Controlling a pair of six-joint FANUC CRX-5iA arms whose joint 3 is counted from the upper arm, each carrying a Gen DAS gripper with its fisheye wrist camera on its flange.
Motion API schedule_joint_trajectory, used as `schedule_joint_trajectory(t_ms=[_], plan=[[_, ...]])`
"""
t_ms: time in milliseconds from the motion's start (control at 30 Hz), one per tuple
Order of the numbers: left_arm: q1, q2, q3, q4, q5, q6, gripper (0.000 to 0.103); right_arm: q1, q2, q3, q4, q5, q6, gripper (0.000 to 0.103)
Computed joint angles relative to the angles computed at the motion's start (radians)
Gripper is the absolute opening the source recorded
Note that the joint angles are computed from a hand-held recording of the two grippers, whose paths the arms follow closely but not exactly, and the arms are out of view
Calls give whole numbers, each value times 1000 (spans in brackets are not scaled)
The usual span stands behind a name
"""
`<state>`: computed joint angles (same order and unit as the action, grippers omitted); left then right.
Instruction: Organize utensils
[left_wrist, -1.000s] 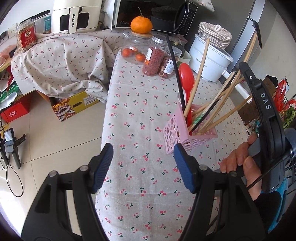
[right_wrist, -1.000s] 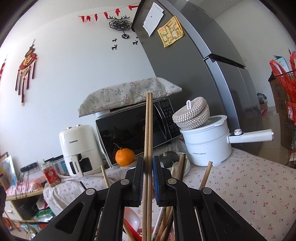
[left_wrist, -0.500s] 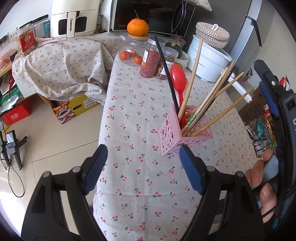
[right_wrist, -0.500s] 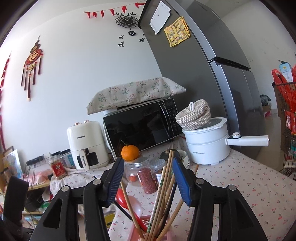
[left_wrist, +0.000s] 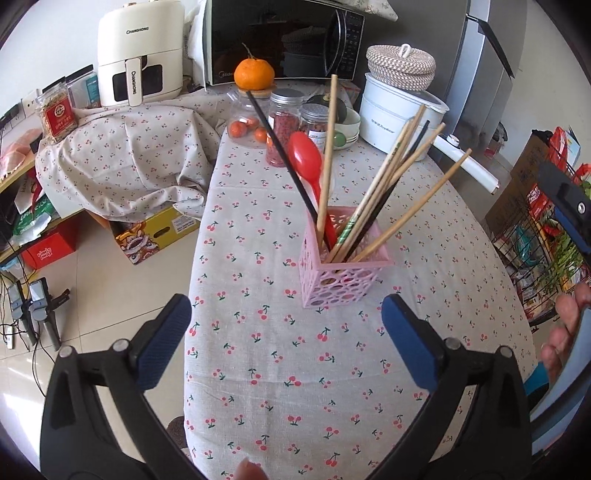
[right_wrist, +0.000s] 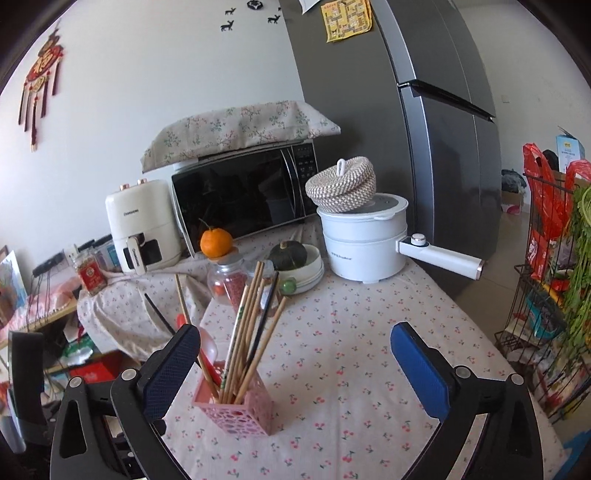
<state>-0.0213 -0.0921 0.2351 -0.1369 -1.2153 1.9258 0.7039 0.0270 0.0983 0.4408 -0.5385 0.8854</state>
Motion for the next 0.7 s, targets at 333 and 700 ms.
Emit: schedule_joint_trajectory(t_ms=[333,700], plan=[[-108,8,50,-89,24,74,102,-38,-55,-31,10,-154,39,103],[-170,39,89,-145,35,144,102,-60,-62,-29,3,-153,119,103]])
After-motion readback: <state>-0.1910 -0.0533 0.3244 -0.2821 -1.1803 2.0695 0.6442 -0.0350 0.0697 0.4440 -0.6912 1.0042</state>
